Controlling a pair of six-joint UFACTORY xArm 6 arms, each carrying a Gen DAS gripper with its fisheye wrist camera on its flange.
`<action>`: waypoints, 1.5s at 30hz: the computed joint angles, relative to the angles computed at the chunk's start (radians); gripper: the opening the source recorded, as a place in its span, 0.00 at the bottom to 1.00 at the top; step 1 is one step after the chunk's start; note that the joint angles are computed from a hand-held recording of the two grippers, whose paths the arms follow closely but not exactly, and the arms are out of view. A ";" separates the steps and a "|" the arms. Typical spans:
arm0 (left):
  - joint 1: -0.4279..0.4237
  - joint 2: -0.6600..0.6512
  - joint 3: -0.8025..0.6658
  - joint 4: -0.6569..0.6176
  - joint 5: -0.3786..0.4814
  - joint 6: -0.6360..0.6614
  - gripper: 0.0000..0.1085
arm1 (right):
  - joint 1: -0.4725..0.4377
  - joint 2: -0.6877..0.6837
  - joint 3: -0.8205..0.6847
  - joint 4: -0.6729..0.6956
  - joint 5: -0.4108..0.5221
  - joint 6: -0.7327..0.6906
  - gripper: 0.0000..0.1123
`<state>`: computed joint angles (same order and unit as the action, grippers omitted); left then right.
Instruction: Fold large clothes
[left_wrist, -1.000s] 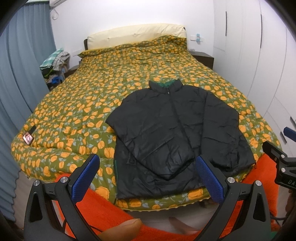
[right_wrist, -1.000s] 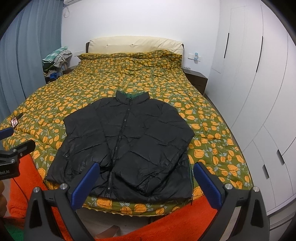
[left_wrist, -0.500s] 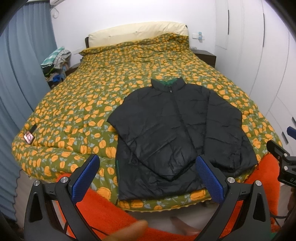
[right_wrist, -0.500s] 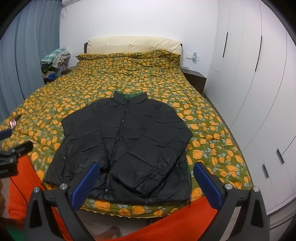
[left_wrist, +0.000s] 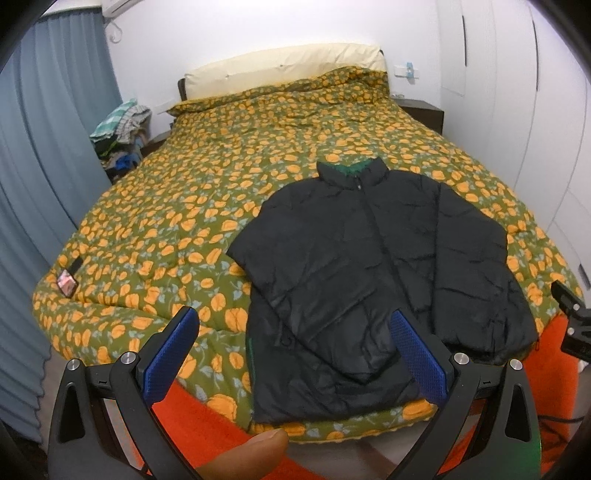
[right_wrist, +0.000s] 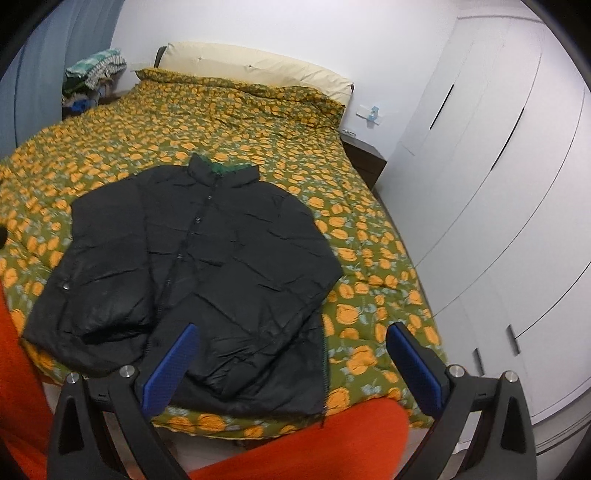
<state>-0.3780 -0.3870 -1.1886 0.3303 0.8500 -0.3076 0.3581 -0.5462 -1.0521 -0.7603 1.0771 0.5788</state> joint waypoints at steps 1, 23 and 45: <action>0.004 0.008 -0.004 -0.002 -0.007 0.002 0.95 | -0.005 0.008 -0.005 -0.006 -0.005 -0.006 0.92; 0.020 0.125 -0.061 -0.077 0.003 0.034 0.95 | -0.069 0.138 -0.095 0.052 -0.025 -0.067 0.92; 0.026 0.153 -0.080 -0.072 0.038 0.041 0.95 | -0.146 0.114 -0.043 0.143 -0.227 -0.060 0.92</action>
